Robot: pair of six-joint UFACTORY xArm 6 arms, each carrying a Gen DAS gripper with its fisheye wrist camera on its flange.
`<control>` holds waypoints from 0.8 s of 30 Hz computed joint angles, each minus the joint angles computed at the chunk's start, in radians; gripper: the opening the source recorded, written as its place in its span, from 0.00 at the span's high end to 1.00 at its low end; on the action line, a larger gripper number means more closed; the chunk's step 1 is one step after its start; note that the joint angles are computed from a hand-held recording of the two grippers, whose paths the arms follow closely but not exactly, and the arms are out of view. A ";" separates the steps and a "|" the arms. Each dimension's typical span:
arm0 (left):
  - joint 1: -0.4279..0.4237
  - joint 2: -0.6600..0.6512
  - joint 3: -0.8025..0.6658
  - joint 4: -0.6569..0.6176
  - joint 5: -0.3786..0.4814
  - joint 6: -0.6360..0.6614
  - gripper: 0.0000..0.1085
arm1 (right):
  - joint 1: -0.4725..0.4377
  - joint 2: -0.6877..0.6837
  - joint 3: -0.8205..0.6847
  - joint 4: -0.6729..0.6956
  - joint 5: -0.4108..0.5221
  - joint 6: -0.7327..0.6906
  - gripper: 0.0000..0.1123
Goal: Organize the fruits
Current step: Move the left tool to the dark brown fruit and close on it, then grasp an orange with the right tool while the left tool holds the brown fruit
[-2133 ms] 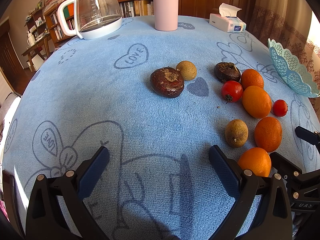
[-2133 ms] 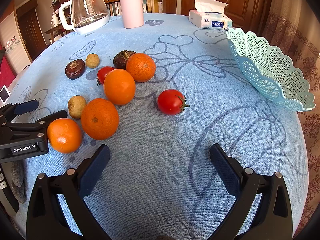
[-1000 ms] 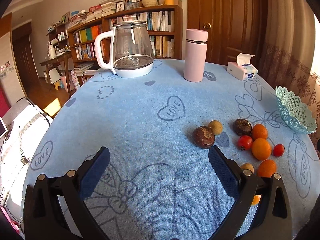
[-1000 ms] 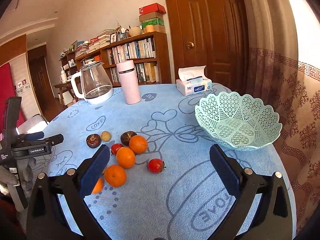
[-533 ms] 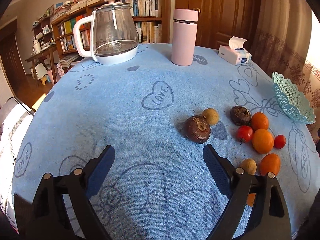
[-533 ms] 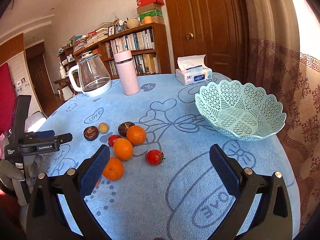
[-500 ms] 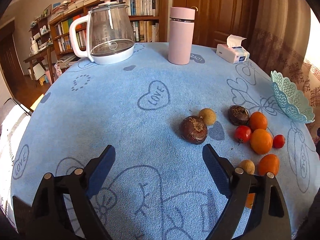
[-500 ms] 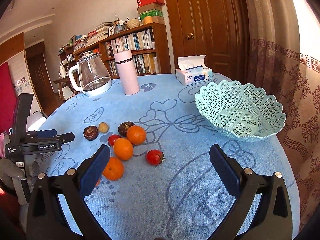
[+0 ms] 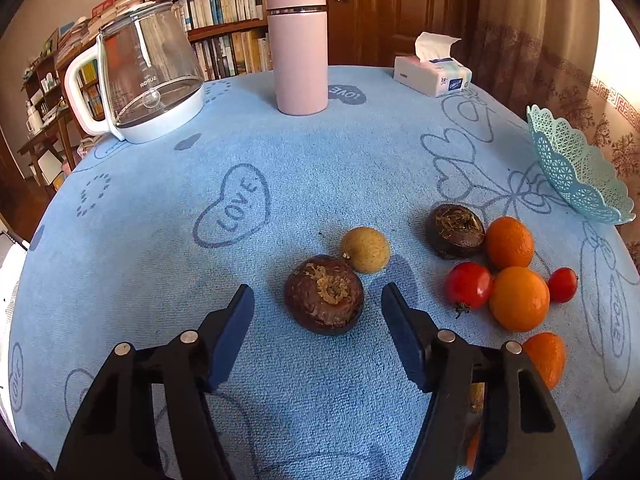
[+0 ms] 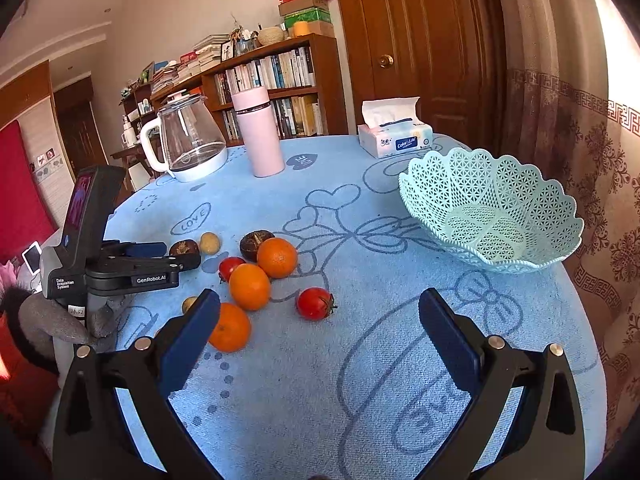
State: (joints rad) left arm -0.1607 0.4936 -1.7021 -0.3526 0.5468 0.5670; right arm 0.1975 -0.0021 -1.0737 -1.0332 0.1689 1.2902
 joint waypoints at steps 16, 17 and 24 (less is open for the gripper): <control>0.016 -0.076 0.099 -0.197 -0.054 0.115 0.62 | 0.012 0.023 0.006 0.200 -0.003 -0.188 0.22; 0.018 -0.087 0.113 -0.210 -0.066 0.120 0.62 | 0.014 0.026 0.008 0.239 -0.002 -0.221 0.23; 0.028 -0.133 0.173 -0.260 -0.134 0.130 0.62 | 0.034 0.045 -0.015 0.325 0.049 -0.309 0.31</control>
